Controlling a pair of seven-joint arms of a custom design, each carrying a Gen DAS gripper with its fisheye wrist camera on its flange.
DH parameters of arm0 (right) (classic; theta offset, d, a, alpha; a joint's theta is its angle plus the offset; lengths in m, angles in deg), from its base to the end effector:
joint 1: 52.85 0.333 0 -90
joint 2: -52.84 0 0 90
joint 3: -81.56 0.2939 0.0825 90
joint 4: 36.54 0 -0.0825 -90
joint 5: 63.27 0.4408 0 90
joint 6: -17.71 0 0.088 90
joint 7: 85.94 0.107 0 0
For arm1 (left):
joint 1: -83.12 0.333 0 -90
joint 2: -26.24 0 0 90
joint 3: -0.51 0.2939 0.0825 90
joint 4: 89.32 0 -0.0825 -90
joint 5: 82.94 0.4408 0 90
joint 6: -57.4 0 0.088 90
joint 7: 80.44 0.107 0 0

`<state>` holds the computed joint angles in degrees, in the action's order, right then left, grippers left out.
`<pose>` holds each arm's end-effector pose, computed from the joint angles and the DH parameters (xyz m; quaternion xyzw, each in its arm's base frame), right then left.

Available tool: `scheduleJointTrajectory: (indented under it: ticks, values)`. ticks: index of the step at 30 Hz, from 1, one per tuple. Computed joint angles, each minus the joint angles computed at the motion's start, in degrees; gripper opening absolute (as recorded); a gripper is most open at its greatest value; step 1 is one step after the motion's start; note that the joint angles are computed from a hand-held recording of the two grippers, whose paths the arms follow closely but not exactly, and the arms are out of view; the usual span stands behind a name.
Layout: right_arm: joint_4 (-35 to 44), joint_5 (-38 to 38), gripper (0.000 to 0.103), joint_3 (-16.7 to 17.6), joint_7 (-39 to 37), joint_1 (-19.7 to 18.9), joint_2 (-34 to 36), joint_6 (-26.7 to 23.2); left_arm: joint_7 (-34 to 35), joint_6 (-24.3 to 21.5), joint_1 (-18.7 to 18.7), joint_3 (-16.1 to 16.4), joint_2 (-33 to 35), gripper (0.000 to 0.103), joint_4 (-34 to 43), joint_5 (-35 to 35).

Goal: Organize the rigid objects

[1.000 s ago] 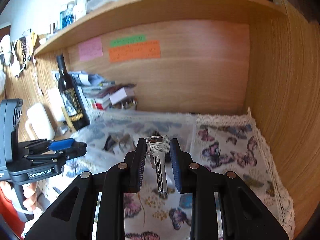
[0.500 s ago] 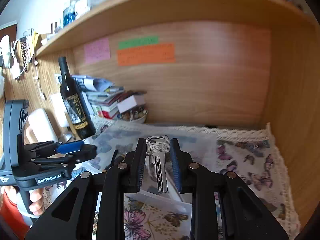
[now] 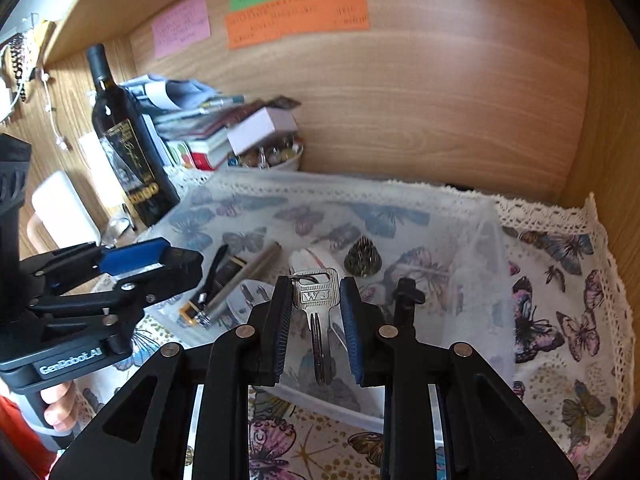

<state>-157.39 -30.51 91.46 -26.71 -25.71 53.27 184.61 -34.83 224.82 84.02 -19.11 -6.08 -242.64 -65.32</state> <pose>0.5287 0.3572 0.4476 -0.8237 0.3945 -0.1245 0.3877 0.4442 -0.1663 0.4389 -0.6938 0.5975 -0.3087 0.2577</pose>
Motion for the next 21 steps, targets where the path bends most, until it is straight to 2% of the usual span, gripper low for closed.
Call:
scheduleJointTrajectory:
  ticks: [4,10,17,21]
  values:
    - [0.42,-2.82,0.022,-0.05,2.23,-0.17,0.34,-1.68,0.27,-0.51,-0.44,0.47,0.6,0.044,0.33,-0.28]
    - [-0.8,-3.44,0.027,-0.07,2.48,0.12,-1.15,-0.79,1.68,-0.45,-2.19,2.03,-0.61,0.046,-0.4,-1.97]
    - [-4.66,1.28,0.029,-1.38,-0.73,2.29,-6.21,3.57,0.21,-0.18,-1.37,-0.46,-7.96,0.052,-3.49,-1.72]
    - [-7.75,7.51,0.036,-4.44,-6.08,6.36,-10.48,7.52,-2.27,-0.19,-0.23,-3.63,-14.45,0.059,-5.63,-0.61]
